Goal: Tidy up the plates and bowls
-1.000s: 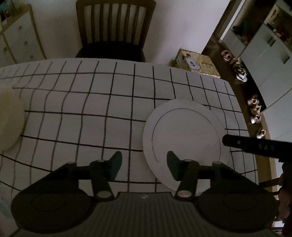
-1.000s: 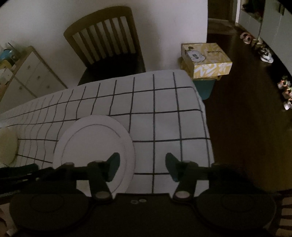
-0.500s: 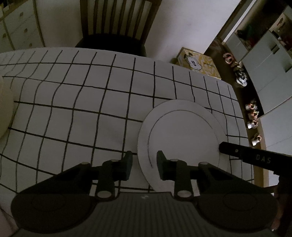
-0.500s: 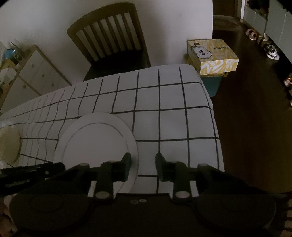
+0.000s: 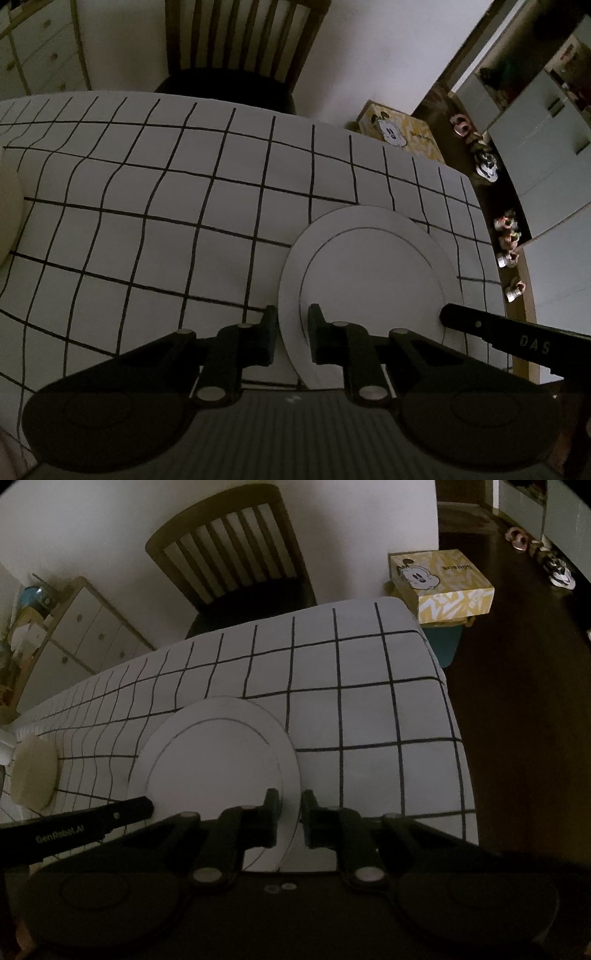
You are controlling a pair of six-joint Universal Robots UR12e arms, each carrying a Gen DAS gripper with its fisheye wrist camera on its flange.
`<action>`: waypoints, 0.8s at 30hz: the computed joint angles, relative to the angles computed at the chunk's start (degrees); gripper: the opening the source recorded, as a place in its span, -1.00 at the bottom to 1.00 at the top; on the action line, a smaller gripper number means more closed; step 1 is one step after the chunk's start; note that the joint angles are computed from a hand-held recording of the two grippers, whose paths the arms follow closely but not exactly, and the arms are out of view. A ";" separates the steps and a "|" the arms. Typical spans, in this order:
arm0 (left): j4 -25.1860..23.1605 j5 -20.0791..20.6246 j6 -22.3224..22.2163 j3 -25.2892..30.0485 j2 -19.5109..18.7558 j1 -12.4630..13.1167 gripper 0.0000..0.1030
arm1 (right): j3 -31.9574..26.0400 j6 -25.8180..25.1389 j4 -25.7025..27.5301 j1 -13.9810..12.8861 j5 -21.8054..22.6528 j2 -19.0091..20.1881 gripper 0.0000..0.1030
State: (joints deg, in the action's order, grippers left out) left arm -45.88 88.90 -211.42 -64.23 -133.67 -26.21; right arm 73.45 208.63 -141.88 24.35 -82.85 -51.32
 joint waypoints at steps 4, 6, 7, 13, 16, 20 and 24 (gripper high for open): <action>0.68 -0.32 -0.31 -1.29 0.74 -0.01 -0.71 | 1.39 0.64 -0.77 0.18 -0.13 -0.76 -0.75; 0.88 -0.40 -0.10 -1.82 1.12 -0.06 -0.71 | 1.99 0.62 -0.88 0.30 -0.05 -1.21 -0.75; 1.03 -0.45 0.06 -2.10 1.34 -0.10 -0.71 | 2.31 0.44 -0.93 0.37 -0.18 -1.47 -0.75; 2.22 -0.64 0.98 -4.31 3.07 -0.61 -0.71 | 4.51 0.84 -2.27 0.85 -1.19 -3.23 -0.75; 2.82 -0.54 1.53 -5.57 4.11 -1.06 -0.71 | 5.81 1.13 -2.52 1.04 -1.71 -4.38 -0.75; 3.53 -0.59 2.08 -7.61 5.98 -1.56 -0.71 | 7.65 1.56 -3.17 1.55 -2.45 -6.12 -0.75; 3.53 -0.56 2.86 -9.65 8.12 -2.04 -0.71 | 9.32 2.50 -3.22 2.17 -3.38 -8.00 -0.75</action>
